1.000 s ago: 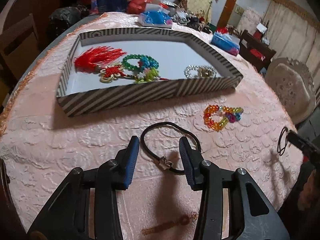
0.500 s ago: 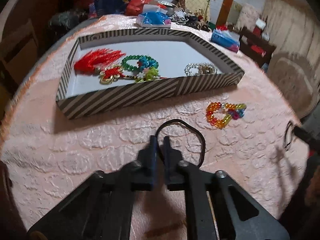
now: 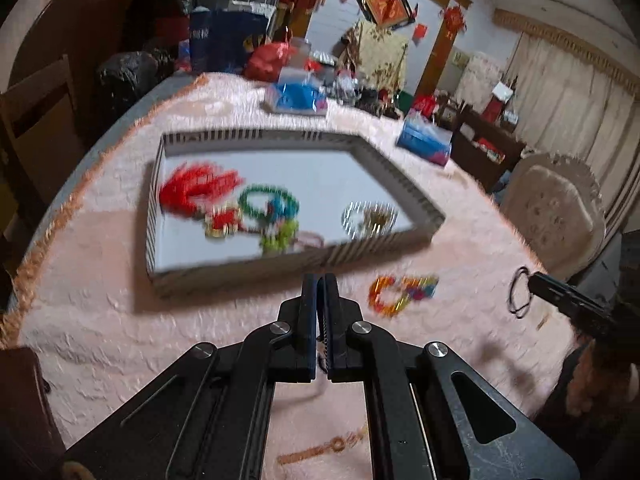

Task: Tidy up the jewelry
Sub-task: 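Release black hair tie into tray with left tool while right tool releases pom-pom tie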

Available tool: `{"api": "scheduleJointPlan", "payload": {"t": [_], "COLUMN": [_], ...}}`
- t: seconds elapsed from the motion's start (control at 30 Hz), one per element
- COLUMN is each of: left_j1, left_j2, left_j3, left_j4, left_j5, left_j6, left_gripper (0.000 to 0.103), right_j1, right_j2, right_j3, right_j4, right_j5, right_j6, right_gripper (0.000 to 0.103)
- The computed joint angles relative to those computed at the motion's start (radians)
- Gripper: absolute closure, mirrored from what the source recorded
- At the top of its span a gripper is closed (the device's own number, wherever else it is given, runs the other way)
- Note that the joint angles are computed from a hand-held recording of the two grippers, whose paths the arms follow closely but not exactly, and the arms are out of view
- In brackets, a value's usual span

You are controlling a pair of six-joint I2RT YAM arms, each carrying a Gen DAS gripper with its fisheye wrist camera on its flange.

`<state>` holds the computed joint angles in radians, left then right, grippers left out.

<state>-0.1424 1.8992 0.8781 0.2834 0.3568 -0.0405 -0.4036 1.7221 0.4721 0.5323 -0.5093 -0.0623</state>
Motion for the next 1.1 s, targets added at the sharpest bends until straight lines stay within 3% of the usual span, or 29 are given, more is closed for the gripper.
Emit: {"api": "scheduleJointPlan", "payload": {"t": [0.27,0.5,0.83,0.9,0.93,0.97,1.0,1.1], "left_j1": [0.035,0.048,0.004,0.002,-0.001,-0.004,-0.004,0.003], "left_j2": [0.047,0.287,0.443,0.444,0.440,0.442,0.439,0.428], "left_j3": [0.224,0.492,0.592,0.579,0.570,0.567,0.554,0.527], "left_j4": [-0.045,-0.110,-0.200,-0.191,-0.188,-0.187,-0.172,-0.134], "left_j5": [-0.045,-0.121,-0.307,-0.304,-0.310,-0.320,-0.325,-0.326], "left_j6": [-0.067,-0.139,-0.110,-0.108,-0.106,-0.102,-0.102,-0.101], "left_gripper": [0.102,0.102,0.102,0.097,0.087,0.068,0.061,0.058], "right_j1": [0.107,0.205,0.275,0.268,0.263,0.259,0.259,0.255], "right_j2": [0.094,0.313,0.563,0.585,0.589,0.585,0.581,0.552], "right_j3": [0.283,0.587,0.884,0.919,0.928,0.925,0.923,0.892], "right_j4": [-0.094,-0.233,-0.435,-0.469,-0.482,-0.482,-0.480,-0.460], "right_j5": [0.015,0.033,0.146,0.150,0.141,0.136,0.141,0.134], "right_j6": [0.056,0.093,0.086,0.096,0.102,0.105,0.105,0.106], "right_gripper": [0.069,0.069,0.069,0.069,0.066,0.060,0.058,0.058]}}
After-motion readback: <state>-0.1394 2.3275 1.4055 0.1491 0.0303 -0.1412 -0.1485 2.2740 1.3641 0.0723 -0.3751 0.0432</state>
